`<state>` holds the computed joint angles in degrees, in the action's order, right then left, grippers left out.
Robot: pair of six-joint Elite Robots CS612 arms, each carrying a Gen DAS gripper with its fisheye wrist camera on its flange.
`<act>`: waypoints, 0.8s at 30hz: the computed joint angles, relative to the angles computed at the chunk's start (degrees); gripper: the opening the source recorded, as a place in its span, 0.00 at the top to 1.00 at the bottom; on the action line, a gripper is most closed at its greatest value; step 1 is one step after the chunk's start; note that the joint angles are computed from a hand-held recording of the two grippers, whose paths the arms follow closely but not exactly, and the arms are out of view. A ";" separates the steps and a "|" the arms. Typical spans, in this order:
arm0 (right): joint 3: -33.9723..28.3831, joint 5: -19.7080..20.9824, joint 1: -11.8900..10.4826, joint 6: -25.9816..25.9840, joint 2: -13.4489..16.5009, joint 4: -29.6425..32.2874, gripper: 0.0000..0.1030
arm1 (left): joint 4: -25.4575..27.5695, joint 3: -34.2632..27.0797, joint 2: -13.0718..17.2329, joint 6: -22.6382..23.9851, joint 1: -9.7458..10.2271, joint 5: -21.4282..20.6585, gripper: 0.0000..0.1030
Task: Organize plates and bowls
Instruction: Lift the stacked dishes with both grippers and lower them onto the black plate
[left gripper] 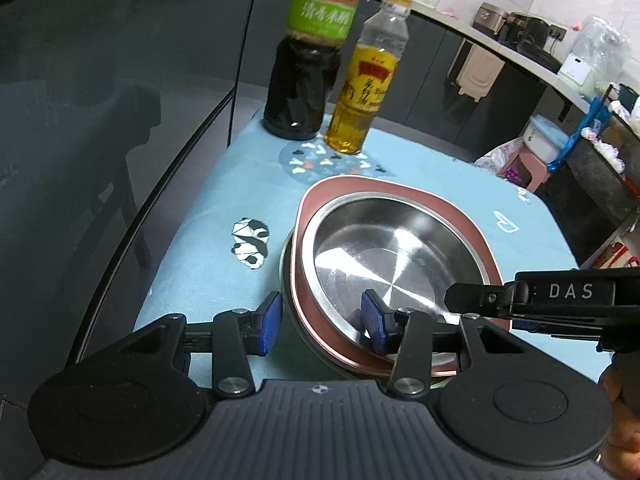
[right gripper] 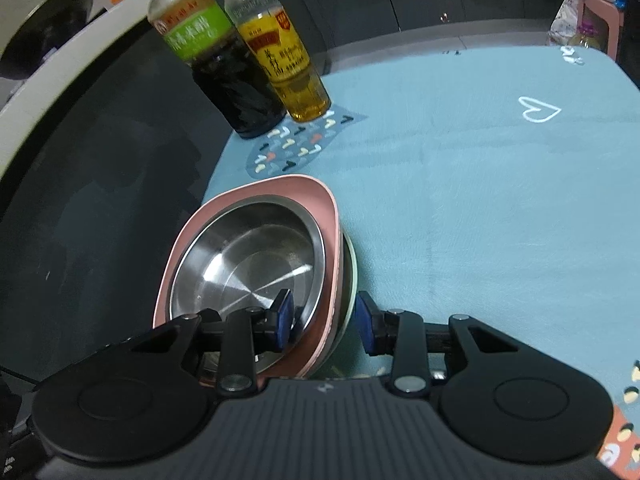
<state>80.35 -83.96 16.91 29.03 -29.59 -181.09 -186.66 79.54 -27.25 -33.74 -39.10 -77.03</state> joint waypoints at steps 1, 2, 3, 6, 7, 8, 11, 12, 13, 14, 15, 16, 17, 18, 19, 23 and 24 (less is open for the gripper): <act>0.64 -0.24 0.04 0.07 -0.34 -0.82 0.68 | -0.52 0.36 -0.25 0.35 -0.22 0.23 0.61; 1.27 -0.52 0.09 0.13 -0.63 -1.72 0.68 | -0.87 0.58 -0.40 0.69 -0.41 0.41 0.61; 2.09 -0.83 0.13 0.22 -1.02 -2.73 0.68 | -1.17 0.85 -0.57 0.98 -0.61 0.57 0.61; 4.04 -1.59 0.20 0.63 -1.90 -4.77 0.68 | -1.59 1.31 -0.93 1.72 -1.14 0.46 0.61; 4.82 -1.80 0.19 0.84 -2.23 -5.42 0.68 | -1.68 1.47 -1.04 1.84 -1.30 0.34 0.61; 5.42 -1.92 0.16 1.09 -2.48 -5.85 0.68 | -1.73 1.66 -1.15 1.92 -1.50 0.13 0.61; 7.21 -2.35 0.11 1.99 -3.20 -6.80 0.68 | -2.12 2.25 -1.42 2.52 -2.02 -0.66 0.61; 7.94 -2.64 0.11 2.30 -3.48 -7.23 0.68 | -2.17 2.38 -1.49 2.68 -2.20 -0.96 0.61; 8.45 -2.94 0.10 2.58 -3.65 -7.59 0.68 | -2.25 2.60 -1.60 2.89 -2.38 -1.25 0.61; 9.24 -3.30 0.10 2.91 -3.96 -8.14 0.68 | -2.29 2.79 -1.71 3.19 -2.59 -1.58 0.61; 9.98 -3.69 0.10 3.30 -4.24 -8.72 0.68 | -2.36 3.09 -1.88 3.43 -2.83 -1.89 0.61; 10.79 -4.10 0.10 3.69 -4.54 -9.33 0.67 | -2.41 3.32 -2.00 3.65 -3.05 -2.25 0.61; 11.76 -4.43 0.09 4.02 -4.94 -10.03 0.67 | -2.51 3.53 -2.12 3.89 -3.26 -2.53 0.61; 12.13 -4.76 0.14 4.36 -5.08 -10.34 0.67 | -2.77 3.88 -2.27 4.20 -3.49 -2.81 0.61; 12.84 -5.05 0.13 4.72 -5.35 -10.87 0.67 | -3.00 4.19 -2.41 4.41 -3.67 -3.01 0.61; 15.80 -6.50 0.22 6.00 -6.46 -12.94 0.67 | -3.87 5.44 -2.89 5.53 -4.53 -3.61 0.61; 16.23 -6.79 0.26 6.30 -6.60 -13.20 0.67 | -3.87 5.73 -3.02 5.74 -4.71 -3.64 0.61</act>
